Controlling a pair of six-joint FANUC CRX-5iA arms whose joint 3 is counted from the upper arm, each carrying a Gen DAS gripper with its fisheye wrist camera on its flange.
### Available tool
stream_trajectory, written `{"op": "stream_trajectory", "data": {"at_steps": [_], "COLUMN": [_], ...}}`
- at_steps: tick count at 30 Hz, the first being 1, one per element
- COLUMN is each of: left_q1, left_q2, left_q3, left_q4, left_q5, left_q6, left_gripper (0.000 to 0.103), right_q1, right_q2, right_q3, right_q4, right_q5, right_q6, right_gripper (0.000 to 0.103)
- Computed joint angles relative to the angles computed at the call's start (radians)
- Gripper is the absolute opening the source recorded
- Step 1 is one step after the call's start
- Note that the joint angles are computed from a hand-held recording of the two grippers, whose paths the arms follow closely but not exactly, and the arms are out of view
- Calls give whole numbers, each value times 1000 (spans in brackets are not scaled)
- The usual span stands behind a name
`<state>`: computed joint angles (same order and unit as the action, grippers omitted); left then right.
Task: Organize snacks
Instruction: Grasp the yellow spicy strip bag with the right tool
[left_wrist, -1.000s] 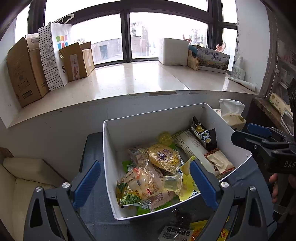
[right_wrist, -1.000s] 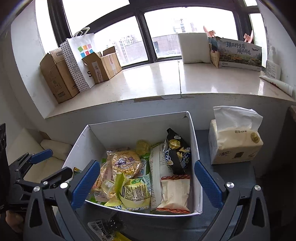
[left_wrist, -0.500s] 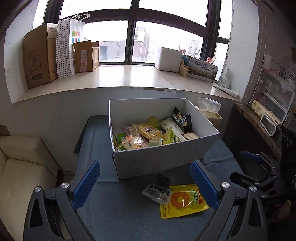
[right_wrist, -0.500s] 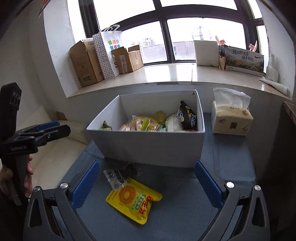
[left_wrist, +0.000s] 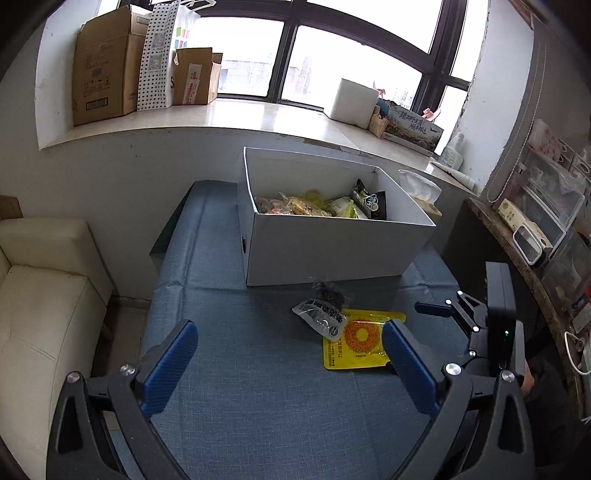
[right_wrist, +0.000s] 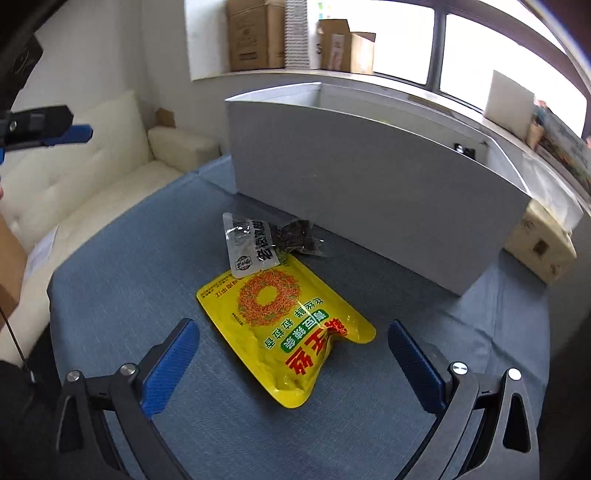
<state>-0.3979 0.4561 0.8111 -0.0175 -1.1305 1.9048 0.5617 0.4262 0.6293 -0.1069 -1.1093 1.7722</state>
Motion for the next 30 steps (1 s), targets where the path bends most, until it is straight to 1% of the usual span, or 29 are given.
{"op": "stream_trajectory", "data": {"at_steps": [2,4,6,8,12,14,17,18,21,22,24,26,27,28,29,30], "left_q1": [-5,-11,-17,-23,-39,-43,-48,-48,-44,-43,-43,-45,-46,-49,-50,-50], "left_q2": [6,14,26,34,67,80,91,93,103,108,113,119,121,126,129,129], "left_q3": [11,25,42,54,111,131,152,157,167,172,175,183,185,192,196,193], "left_q4": [-5,-8,-8,-13,-34,-39,-53,-55,-49,-49,-44,-48,-49,-52,-53,-49], "left_q5": [-6,-18,-31,-40,-85,-104,-128,-132,-145,-150,-153,-160,-162,-167,-172,-170], "left_q6": [-7,-11,-18,-22,-30,-33,-35,-32,-25,-22,-24,-23,-23,-20,-20,-23], "left_gripper": [102,102,102,102,102,102,102,102,102,102,102,102,102,102,102,102], "right_q1": [-11,-22,-24,-18,-21,-32,-44,-47,-60,-68,-88,-100,-100,-98,-105,-106], "right_q2": [46,105,163,203,283,338,376,384,358,349,345,368,354,318,302,268], "right_q3": [80,187,282,336,452,545,618,634,592,579,587,638,615,550,526,469], "right_q4": [-29,-65,-69,-47,-47,-79,-130,-149,-181,-193,-220,-228,-224,-216,-229,-234], "right_q5": [-69,-172,-258,-294,-369,-433,-498,-516,-500,-489,-493,-529,-514,-473,-457,-426], "right_q6": [111,218,290,334,371,366,358,357,357,364,363,335,352,374,380,387], "right_gripper": [103,103,103,103,103,103,103,103,102,100,79,73,71,69,55,45]}}
